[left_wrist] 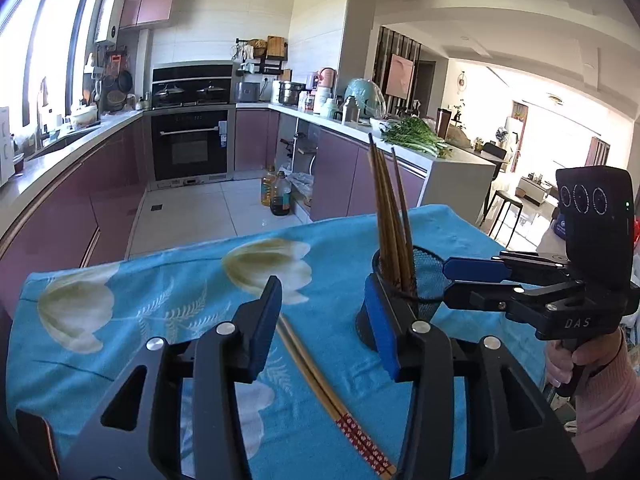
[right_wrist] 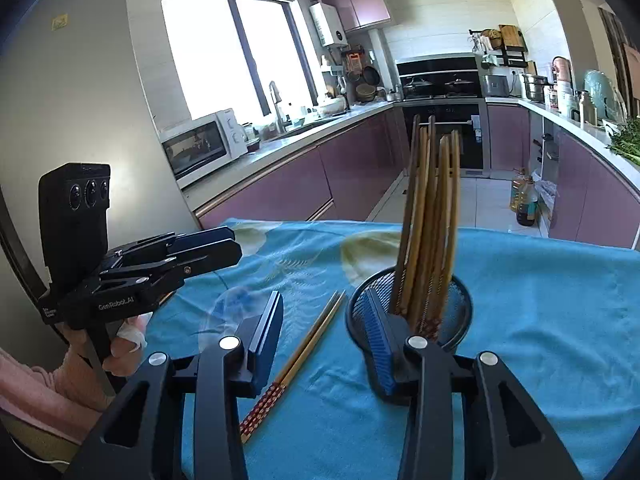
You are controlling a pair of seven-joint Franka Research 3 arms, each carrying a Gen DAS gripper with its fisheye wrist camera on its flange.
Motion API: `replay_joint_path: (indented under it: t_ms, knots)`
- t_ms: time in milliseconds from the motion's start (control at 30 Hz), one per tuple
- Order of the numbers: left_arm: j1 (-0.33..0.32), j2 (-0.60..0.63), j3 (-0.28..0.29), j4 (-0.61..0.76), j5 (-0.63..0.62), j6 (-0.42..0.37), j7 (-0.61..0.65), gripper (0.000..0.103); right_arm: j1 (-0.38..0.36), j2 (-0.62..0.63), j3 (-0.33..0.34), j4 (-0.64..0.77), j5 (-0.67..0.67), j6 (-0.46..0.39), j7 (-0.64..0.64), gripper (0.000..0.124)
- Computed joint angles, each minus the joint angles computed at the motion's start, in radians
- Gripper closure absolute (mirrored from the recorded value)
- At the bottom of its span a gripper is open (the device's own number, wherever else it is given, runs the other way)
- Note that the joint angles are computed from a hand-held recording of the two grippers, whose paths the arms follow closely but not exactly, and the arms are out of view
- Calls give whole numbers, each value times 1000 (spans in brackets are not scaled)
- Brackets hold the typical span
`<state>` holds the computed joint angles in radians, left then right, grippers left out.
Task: Organize utensils
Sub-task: 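Open both tools to release the chopsticks into the mesh cup, then move both open tools back over the last two chopsticks on the cloth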
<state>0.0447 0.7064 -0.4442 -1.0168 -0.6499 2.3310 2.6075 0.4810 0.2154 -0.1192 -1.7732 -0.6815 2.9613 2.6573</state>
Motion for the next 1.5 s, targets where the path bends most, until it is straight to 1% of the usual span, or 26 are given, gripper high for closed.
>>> replay_joint_path:
  t_ms: [67,167,233,300,367,433,567,800,967,1100,1233,1333,1367,1500]
  knots:
    - [1,-18,18,-47,16,34,2,57,-13,21,31,6,64,-9,-56,80]
    - [-1,-15,41,-68,54,32,-29,55,-32,61,74,20,204,-24,-162,80]
    - [-1,-17,50,-90,79,38,-42,55,-21,85,73,34,258,-50,-197,80]
    - [-5,-5,61,-87,112,13,-68,55,-13,95,67,28,311,-38,-214,78]
    - [-22,7,71,-87,150,-1,-98,55,8,104,48,31,339,-52,-216,77]
    - [-38,25,85,-75,198,-18,-121,55,9,103,47,24,372,-54,-234,77]
    - [-51,30,85,-87,246,-43,-150,55,31,104,28,18,391,-61,-232,75]
    - [-85,74,99,-31,321,-79,-207,55,34,108,27,16,413,-66,-242,72]
    - [-86,81,92,-21,334,-85,-218,55,31,112,30,15,434,-64,-259,72]
    - [-89,69,91,-43,344,-64,-215,55,31,121,29,25,448,-68,-267,72]
    - [-88,78,90,-24,345,-82,-230,59,30,120,31,26,458,-73,-280,72]
    - [-86,85,91,-12,345,-92,-241,65,24,136,39,48,474,-83,-299,72]
    - [-84,91,90,1,342,-104,-246,68,23,140,42,54,480,-85,-307,72]
    - [-79,150,87,108,320,-194,-295,77,27,173,38,109,485,-120,-327,72]
